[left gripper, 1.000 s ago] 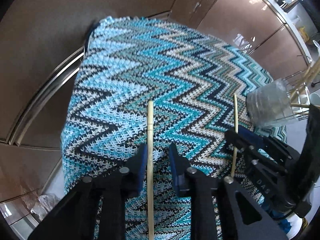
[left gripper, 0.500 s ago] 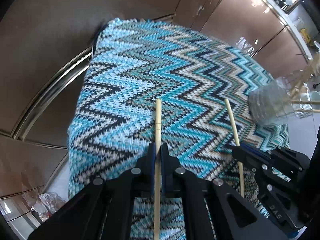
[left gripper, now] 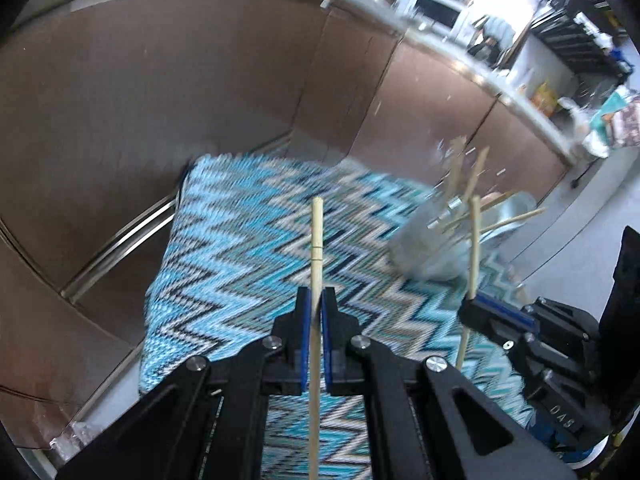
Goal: Organize utensils
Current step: 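Lift both chopsticks into the wire holder and open both tools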
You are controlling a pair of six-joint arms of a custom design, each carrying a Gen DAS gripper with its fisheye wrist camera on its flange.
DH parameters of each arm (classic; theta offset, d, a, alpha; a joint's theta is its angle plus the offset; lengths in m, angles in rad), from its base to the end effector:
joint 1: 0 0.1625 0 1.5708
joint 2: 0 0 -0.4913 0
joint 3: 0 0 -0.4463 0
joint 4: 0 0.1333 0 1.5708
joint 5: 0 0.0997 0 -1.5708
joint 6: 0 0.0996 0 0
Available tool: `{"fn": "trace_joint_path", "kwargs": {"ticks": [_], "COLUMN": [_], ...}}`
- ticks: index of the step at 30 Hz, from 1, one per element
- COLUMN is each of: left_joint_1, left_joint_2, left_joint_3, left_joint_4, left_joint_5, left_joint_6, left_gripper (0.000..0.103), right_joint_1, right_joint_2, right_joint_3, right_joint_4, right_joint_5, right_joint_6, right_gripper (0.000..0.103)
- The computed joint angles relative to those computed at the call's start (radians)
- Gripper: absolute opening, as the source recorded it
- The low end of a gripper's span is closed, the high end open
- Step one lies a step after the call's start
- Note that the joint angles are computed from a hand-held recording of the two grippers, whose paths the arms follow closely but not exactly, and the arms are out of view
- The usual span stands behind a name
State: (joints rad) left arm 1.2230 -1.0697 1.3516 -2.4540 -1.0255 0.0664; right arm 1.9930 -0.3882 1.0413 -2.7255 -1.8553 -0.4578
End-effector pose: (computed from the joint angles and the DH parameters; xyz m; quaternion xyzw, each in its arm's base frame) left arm -0.0971 -0.8105 0.4554 0.1111 0.9166 -0.3185 0.2147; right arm 0.4823 -0.8166 0.0414 0.3766 -0.8826 0.2432 0.1417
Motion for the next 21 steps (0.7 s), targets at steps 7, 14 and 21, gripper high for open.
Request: {"fn": "trace_joint_path", "kwargs": {"ticks": [7, 14, 21], "left_joint_1": [-0.077, -0.108, -0.104], "left_joint_2": [0.005, 0.124, 0.283], "left_joint_3": [-0.001, -0.126, -0.272], "left_joint_4": [-0.203, -0.403, -0.602], "left_joint_5": [-0.090, -0.155, -0.164], "left_joint_6": [0.059, 0.082, 0.131], "left_gripper": [0.004, 0.005, 0.004], "right_joint_1": [-0.001, -0.012, -0.043], "right_joint_2": [-0.091, -0.038, 0.066], "right_joint_3": [0.081, -0.038, -0.213], "right_joint_4": [-0.281, -0.463, -0.513], "right_joint_5": [0.111, 0.149, 0.160], "right_joint_6": [-0.048, -0.075, -0.102], "right_gripper": [0.005, 0.005, 0.005]}}
